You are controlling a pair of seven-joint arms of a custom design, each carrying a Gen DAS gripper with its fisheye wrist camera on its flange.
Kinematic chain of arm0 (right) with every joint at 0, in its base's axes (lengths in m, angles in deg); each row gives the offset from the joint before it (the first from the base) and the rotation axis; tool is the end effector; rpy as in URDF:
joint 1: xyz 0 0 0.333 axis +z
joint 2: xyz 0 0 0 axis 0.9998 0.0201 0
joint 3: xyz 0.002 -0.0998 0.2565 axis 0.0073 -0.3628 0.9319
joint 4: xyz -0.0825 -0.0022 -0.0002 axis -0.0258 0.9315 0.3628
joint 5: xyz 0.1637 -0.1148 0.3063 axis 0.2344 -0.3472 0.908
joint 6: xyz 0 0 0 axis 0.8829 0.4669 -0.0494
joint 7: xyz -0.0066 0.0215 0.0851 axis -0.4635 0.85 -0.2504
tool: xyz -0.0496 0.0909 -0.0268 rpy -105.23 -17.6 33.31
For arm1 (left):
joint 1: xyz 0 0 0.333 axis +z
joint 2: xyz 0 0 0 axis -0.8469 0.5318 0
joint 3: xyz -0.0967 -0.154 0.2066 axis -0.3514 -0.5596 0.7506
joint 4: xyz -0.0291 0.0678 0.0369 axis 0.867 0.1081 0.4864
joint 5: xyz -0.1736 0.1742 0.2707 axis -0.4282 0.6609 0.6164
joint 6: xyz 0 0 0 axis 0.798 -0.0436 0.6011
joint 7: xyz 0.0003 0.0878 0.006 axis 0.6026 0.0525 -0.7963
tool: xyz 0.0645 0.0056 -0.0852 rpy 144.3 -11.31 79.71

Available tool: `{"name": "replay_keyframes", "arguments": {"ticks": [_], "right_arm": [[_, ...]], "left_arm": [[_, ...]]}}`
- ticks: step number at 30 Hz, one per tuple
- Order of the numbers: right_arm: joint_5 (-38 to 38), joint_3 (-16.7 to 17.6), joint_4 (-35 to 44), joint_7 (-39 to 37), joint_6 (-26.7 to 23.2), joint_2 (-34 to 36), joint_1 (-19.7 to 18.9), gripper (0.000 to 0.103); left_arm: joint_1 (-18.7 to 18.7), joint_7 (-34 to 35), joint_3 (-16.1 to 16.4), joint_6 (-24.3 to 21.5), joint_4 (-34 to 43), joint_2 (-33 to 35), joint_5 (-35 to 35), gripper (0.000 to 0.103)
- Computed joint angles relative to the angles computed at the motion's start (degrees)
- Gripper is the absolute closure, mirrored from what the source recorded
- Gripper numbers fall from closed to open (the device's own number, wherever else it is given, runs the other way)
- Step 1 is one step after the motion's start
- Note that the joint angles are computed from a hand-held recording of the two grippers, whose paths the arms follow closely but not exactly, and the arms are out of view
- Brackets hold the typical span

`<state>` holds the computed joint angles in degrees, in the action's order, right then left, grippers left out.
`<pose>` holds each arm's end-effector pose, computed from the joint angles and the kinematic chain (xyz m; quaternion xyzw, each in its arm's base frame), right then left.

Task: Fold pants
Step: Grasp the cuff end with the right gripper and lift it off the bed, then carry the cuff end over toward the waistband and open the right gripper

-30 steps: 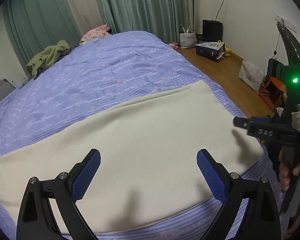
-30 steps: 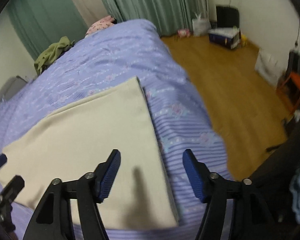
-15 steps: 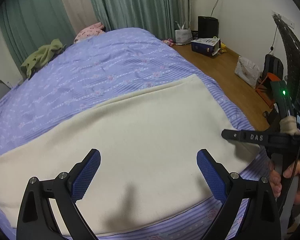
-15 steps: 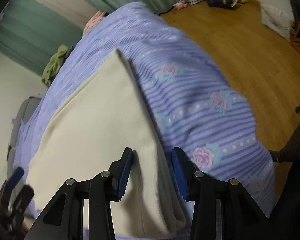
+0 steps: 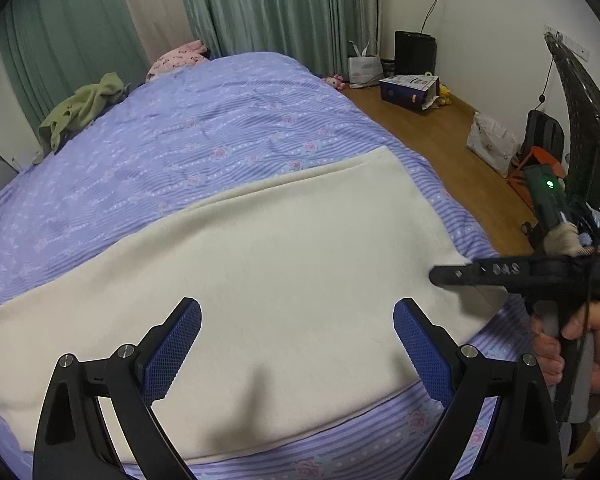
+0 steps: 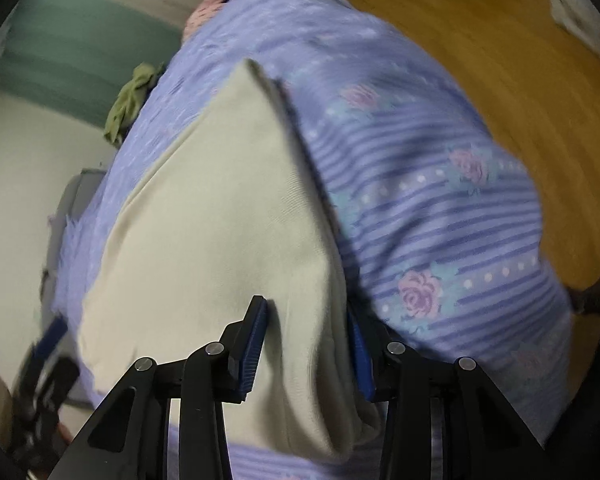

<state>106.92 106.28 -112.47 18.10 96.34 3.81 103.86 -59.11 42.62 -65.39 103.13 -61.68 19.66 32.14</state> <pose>0.5703 0.3167 0.3555 -0.6728 0.6539 0.1606 0.3065 0.4347 -0.1657 0.4824 -0.6750 0.6676 -0.1809 0.2569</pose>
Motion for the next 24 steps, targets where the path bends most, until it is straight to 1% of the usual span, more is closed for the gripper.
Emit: {"name": "replay_keyframes", "arguments": {"ticks": [2, 4, 5, 8, 10, 11, 13, 15, 17, 21, 24], "right_arm": [[-2.4, -1.0, 1.7, 3.3, -0.3, 0.9, 1.4, 0.063], [-7.6, -2.2, 2.8, 5.8, -0.9, 0.7, 3.2, 0.075], [-9.0, -2.2, 2.9, 6.2, -1.2, 0.2, 3.6, 0.084], [-15.4, -3.9, 2.9, 11.7, -0.2, -2.1, 6.1, 0.086], [-18.7, -4.5, 2.0, 15.5, 2.0, -4.6, 7.5, 0.086], [-21.3, -5.1, 2.4, 17.9, 2.3, -5.4, 8.5, 0.086], [-28.0, -6.6, 4.5, 23.0, 0.7, -6.0, 10.7, 0.086], [-34.6, -7.2, 7.6, 25.9, -0.9, -6.2, 12.9, 0.086], [-37.7, -6.7, 10.2, 25.8, -2.6, -6.5, 13.7, 0.086], [-43.2, -6.4, 20.0, 26.5, -8.7, -4.0, 16.7, 0.086], [-46.4, -6.1, 30.3, 26.2, -13.7, 0.2, 20.2, 0.086]], "left_arm": [[-0.2, -0.3, 0.2, -0.1, 0.0, -0.1, -0.8, 0.005], [-0.7, -0.1, 0.7, -0.6, 0.0, -0.4, -2.3, 0.005], [-0.8, 0.0, 0.9, -0.8, -0.2, -0.8, -2.8, 0.005], [-0.4, 0.2, 0.9, -1.4, -0.5, -2.2, -3.0, 0.005], [0.0, 0.6, 0.9, -2.2, -0.9, -3.6, -3.1, 0.005], [0.0, 1.1, 1.2, -2.6, -1.2, -4.4, -3.4, 0.005], [0.3, 2.1, 1.9, -3.5, -2.2, -6.9, -4.2, 0.005], [1.1, 3.1, 2.4, -5.3, -3.6, -10.3, -4.8, 0.005], [1.9, 4.2, 3.4, -7.8, -5.1, -14.1, -6.0, 0.005], [4.1, 6.8, 6.3, -12.8, -8.7, -23.5, -9.2, 0.005], [7.0, 9.9, 9.1, -16.4, -11.1, -30.7, -10.9, 0.005]]}}
